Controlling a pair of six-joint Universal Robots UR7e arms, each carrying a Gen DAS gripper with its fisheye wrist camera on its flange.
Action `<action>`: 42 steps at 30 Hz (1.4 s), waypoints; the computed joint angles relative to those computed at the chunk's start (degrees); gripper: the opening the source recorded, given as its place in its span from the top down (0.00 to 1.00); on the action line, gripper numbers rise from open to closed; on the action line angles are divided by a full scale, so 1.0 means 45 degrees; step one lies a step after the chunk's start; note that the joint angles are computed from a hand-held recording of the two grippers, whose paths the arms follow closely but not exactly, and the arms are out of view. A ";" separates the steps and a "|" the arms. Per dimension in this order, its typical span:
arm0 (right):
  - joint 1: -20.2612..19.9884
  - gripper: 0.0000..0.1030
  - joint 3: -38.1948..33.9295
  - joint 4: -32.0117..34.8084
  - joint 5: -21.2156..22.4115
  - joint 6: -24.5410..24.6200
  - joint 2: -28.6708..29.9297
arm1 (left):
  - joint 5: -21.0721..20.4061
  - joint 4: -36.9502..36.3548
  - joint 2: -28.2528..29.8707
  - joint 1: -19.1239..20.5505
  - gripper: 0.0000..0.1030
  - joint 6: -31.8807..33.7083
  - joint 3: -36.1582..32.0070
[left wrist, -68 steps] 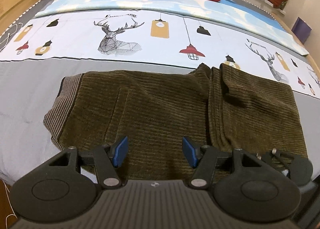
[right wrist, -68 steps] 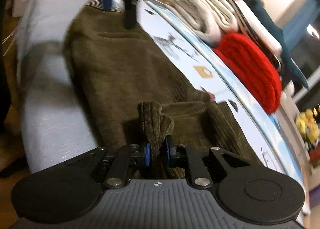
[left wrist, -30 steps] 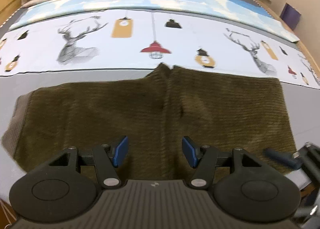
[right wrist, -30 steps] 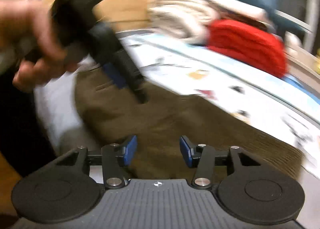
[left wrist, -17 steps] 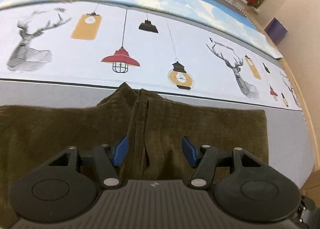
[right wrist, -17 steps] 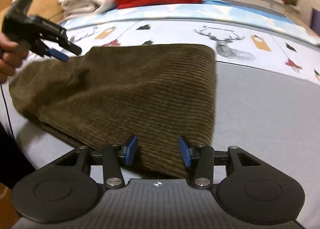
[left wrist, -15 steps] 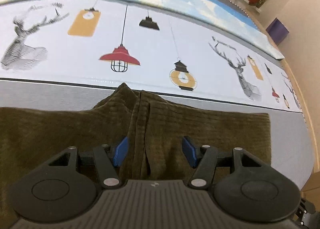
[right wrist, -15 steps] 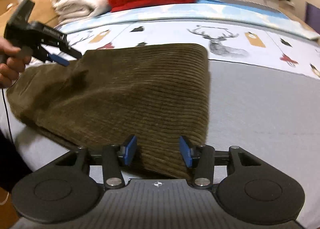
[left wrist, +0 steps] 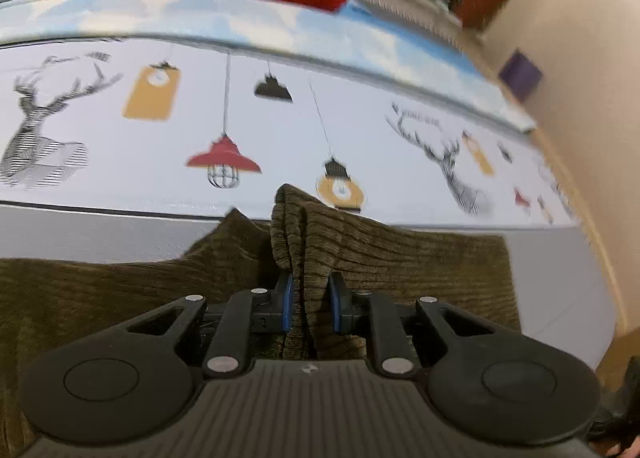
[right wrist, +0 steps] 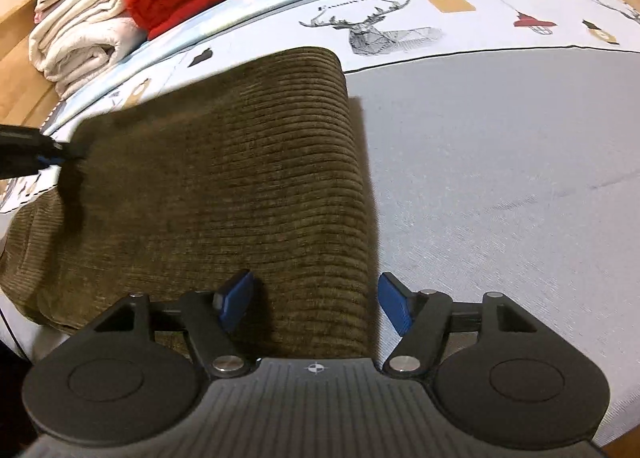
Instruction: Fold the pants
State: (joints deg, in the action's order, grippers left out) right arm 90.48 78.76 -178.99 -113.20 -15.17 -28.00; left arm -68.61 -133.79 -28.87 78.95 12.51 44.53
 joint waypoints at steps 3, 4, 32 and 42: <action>-0.0009 0.32 -0.0051 0.0151 0.0265 -0.0052 0.0041 | 0.1088 0.0600 0.0436 0.0010 0.76 -0.0208 -0.0496; 0.0019 0.32 -0.0089 0.0190 0.0195 -0.0109 0.0081 | 0.1406 0.0725 0.0569 0.0006 0.76 -0.0371 -0.0617; 0.0676 0.54 0.0193 -0.1698 -0.1623 -0.0931 0.0074 | 0.2464 -0.2647 -0.4120 -0.0849 0.54 0.1325 0.8165; 0.1843 0.53 -0.0279 -0.3329 -0.1111 -0.2390 0.0825 | 0.2060 -0.3535 -0.5164 -0.0527 0.52 0.0185 0.8781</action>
State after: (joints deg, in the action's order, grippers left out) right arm 98.78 77.51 -193.97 -118.20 -25.92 -24.29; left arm -59.35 -149.70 -52.11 76.58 13.34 84.04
